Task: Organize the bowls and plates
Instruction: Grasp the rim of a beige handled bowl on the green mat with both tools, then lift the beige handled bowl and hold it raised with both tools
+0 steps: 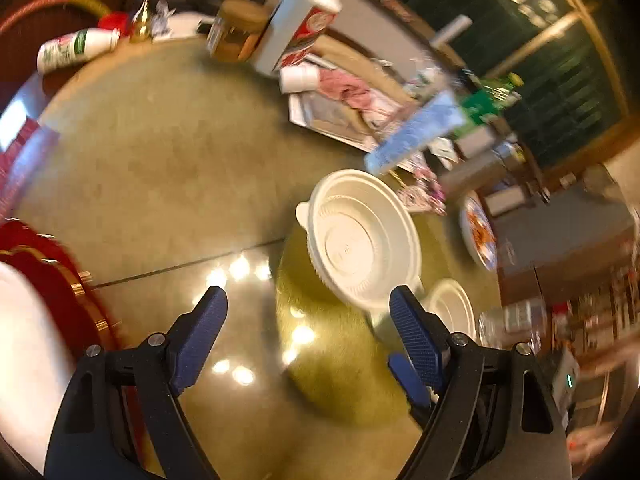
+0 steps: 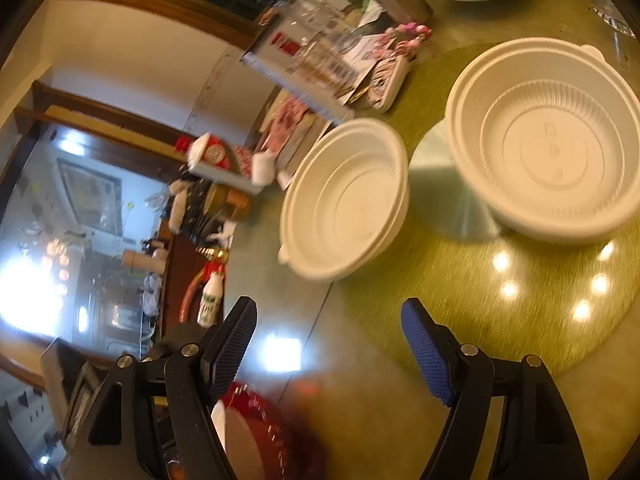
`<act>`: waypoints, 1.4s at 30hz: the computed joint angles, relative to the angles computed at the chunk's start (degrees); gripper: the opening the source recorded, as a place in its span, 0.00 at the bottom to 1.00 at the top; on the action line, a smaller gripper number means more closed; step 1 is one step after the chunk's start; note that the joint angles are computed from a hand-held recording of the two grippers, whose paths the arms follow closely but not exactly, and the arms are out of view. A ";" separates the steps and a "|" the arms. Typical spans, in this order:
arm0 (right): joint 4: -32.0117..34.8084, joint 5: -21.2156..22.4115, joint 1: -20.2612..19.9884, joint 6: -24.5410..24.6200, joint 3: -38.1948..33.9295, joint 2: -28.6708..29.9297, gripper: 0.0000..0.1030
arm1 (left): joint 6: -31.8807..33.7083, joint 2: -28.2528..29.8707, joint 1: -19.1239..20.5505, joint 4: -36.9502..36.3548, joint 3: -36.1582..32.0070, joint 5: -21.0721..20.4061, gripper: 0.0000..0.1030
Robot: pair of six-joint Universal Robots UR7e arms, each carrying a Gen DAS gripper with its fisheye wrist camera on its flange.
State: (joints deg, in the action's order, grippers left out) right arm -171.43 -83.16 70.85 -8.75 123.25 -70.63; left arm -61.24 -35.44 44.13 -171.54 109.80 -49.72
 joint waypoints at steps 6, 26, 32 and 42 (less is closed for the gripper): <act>-0.64 -1.86 0.49 2.31 -4.78 4.42 0.65 | -3.17 5.22 1.73 4.17 -7.10 2.19 0.81; -13.01 -2.97 -2.00 -10.23 4.72 0.73 0.10 | 2.37 9.88 -4.71 -4.64 -0.98 4.97 0.15; -24.43 2.09 -6.71 -17.31 15.53 -5.20 0.10 | 6.28 12.50 -10.00 -15.09 3.34 7.42 0.16; -33.44 5.25 -9.08 -22.20 19.11 -3.81 0.12 | 12.48 16.06 -11.37 -19.79 2.04 13.25 0.16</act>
State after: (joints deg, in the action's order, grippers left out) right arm -204.87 -77.91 61.76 -30.94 142.36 -74.44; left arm -48.76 -19.38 32.76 -191.33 111.84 -36.47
